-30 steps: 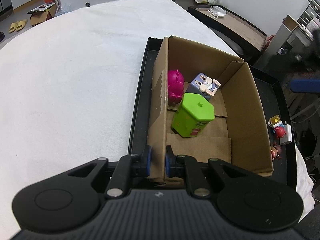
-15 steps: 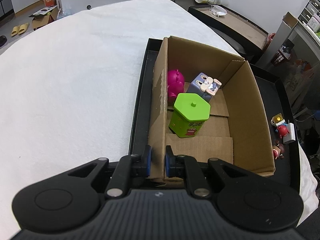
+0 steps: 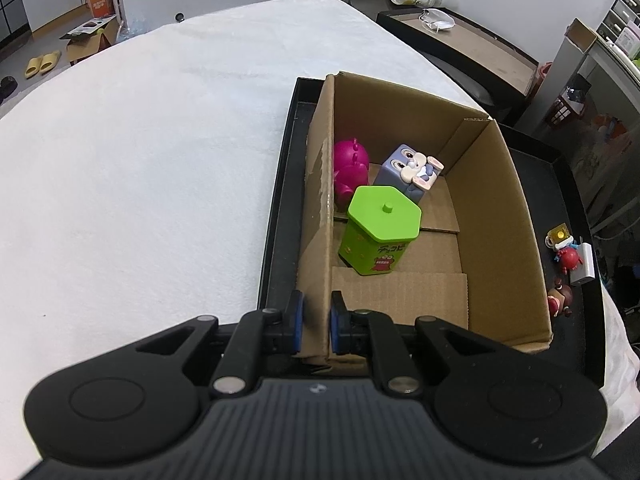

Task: Organize rigid objects
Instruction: 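Move the right gripper to the brown-haired doll and grasp it, then carry the brown-haired doll into the cardboard box and open the right gripper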

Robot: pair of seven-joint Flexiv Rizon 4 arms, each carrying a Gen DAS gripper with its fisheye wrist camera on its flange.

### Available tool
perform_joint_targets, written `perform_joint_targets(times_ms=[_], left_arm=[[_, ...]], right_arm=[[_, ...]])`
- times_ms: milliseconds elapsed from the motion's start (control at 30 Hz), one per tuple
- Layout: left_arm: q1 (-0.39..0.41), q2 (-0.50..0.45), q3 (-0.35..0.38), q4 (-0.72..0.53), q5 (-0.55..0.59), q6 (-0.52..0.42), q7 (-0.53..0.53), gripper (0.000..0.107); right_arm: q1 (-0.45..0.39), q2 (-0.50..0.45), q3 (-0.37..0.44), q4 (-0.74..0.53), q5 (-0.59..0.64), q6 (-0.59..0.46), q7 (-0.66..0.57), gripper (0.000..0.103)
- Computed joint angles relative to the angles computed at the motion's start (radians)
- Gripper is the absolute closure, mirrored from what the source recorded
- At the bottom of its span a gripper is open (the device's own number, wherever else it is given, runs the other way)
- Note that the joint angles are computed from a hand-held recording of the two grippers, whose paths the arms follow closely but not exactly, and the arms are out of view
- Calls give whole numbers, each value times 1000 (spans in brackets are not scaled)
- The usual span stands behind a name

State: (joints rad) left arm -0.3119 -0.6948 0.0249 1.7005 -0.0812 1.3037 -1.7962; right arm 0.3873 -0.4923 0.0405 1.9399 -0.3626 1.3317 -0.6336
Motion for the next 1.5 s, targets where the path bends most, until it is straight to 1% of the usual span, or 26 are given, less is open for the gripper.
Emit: perform_joint_targets(times_ms=[100,267,333,433,500,567,667,800,833,900,933,967,1033,1067,1267,1333,1467,1500], left_arm=[[-12,-3,14,-11,7,-14,-14,96],[-16,-3,18,-18,20,-21,-21,96],[-35,-3,43,-21,34,-14,-47,96],[-40,-3,51,-17,46,-2,-69,96],[-41,-3,52,-16,51,3,-75,96],[-46,-4,58,-24,58,-7,-79,96],[-55,-8,69,-39,70,-27,-94,97],[-52,-11,66,-46,79,-34,-107,97],[-53,-11,67,-48,82,-37,-111,97],[-55,-9,70,-46,87,-37,-121,97],[-56,-9,72,-46,89,-37,-126,97],[-55,-9,71,-47,90,-39,-129,97],[-54,-10,72,-49,93,-42,-135,97],[-52,-9,69,-48,93,-42,-136,97],[-40,-5,55,-44,95,-41,-129,97],[-35,-5,50,-41,91,-37,-125,97],[-38,-4,52,-43,93,-39,-118,97],[-37,-4,50,-43,90,-40,-117,97]], right_arm=[[-19,-13,21,-2,20,-3,-24,28],[-32,-42,32,-1,48,2,-52,28],[-35,-58,35,-3,58,7,-63,28],[-33,-84,32,-2,61,30,-82,28],[-25,-102,21,5,60,64,-93,28],[-30,-118,30,-8,76,42,-96,29],[6,-128,-17,-6,52,44,-86,29],[2,-148,-12,-24,49,24,-95,29],[-4,-154,-8,-31,45,23,-108,32],[-10,-166,3,-43,40,17,-134,41],[-13,-168,12,-50,44,4,-143,53],[-7,-168,12,-52,43,-6,-144,55],[6,-164,-1,-45,34,2,-146,57],[7,-163,0,-42,36,10,-147,60],[-13,-149,24,-39,77,-6,-133,60],[-22,-140,33,-30,89,8,-136,60],[-6,-111,8,-4,82,38,-123,60],[-11,-106,13,-3,89,45,-118,60]])
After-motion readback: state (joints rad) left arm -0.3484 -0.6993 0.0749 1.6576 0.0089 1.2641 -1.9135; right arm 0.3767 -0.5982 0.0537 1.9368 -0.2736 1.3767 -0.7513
